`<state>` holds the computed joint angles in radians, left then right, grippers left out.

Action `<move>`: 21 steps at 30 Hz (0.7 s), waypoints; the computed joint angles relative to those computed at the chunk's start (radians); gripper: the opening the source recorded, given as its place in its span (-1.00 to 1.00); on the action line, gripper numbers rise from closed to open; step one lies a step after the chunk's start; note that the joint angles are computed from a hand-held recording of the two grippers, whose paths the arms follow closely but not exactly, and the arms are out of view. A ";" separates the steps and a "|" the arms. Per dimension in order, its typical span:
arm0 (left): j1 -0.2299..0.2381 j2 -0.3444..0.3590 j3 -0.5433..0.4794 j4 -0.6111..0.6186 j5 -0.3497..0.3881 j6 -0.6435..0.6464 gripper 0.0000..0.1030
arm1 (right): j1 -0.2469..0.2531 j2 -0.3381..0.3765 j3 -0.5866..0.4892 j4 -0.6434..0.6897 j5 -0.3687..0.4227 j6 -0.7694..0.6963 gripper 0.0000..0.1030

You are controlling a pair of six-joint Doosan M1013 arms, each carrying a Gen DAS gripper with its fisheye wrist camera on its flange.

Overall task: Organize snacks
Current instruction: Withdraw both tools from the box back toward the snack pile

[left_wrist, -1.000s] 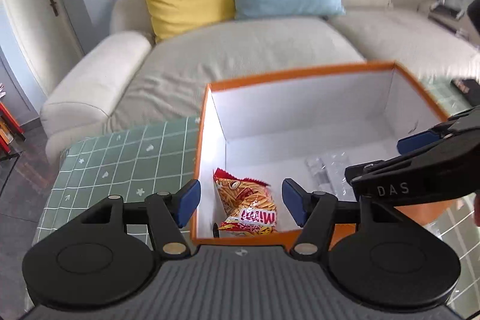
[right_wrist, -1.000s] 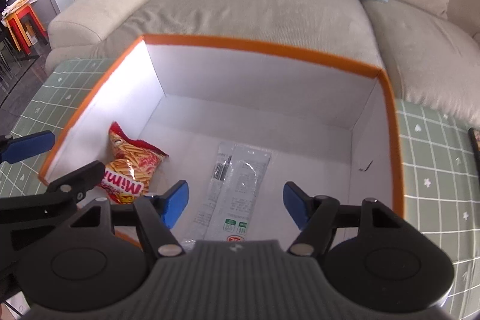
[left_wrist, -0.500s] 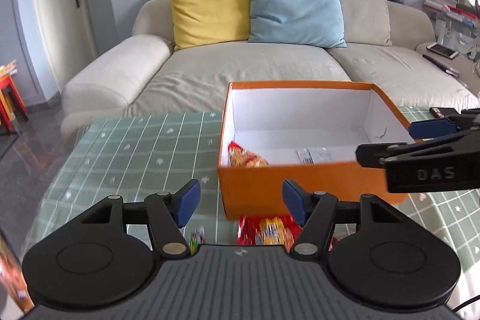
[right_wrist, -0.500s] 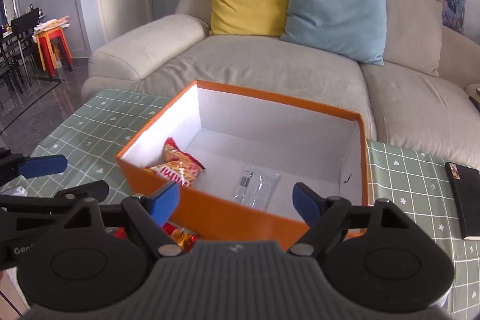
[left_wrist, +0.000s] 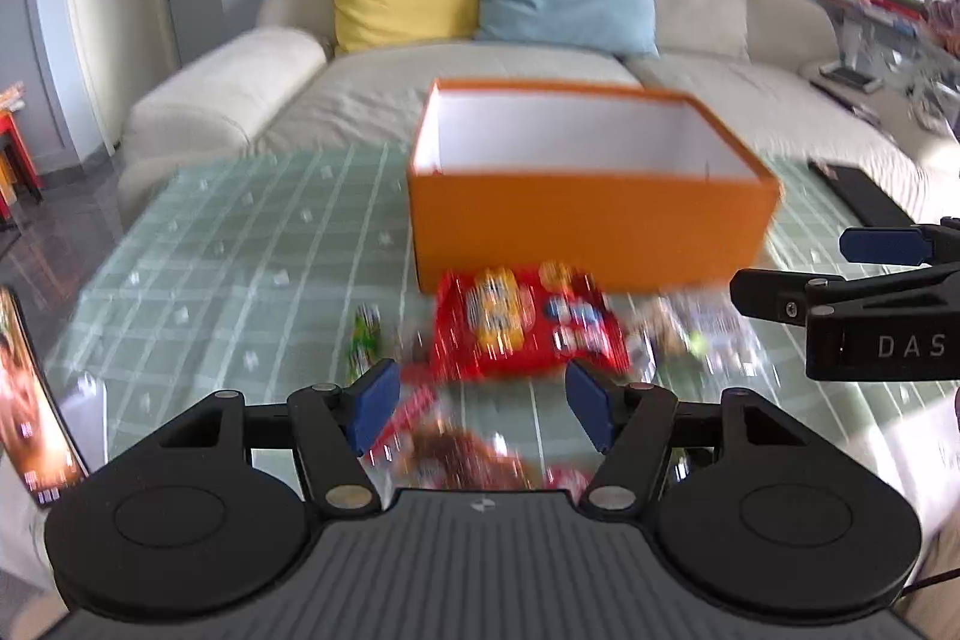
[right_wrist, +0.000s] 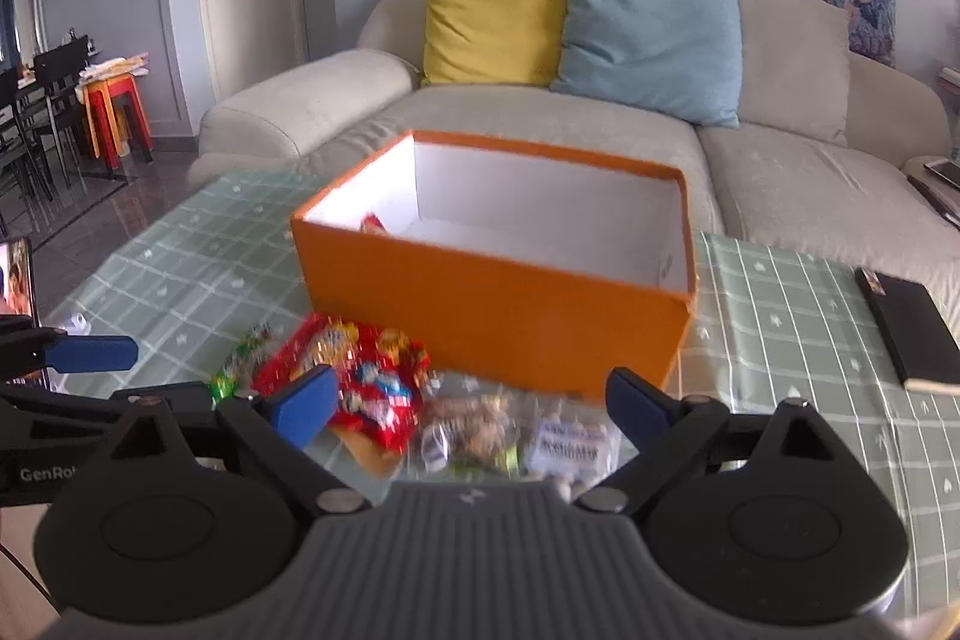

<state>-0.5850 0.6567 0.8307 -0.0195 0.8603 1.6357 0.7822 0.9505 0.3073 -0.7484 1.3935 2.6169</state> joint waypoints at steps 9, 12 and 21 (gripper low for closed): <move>0.003 -0.028 0.069 -0.044 0.062 -0.014 0.45 | 0.041 -0.054 0.152 -0.041 0.022 0.122 0.81; 0.005 -0.023 0.070 -0.054 0.077 -0.015 0.45 | 0.033 -0.066 0.181 0.021 -0.012 0.132 0.81; 0.016 -0.007 0.067 -0.074 0.126 -0.032 0.45 | 0.013 -0.062 0.195 0.170 -0.041 0.121 0.81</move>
<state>-0.5688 0.6494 0.8981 -0.0937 0.9864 1.6033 0.7955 0.8889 0.5025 -0.5781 1.3521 2.7377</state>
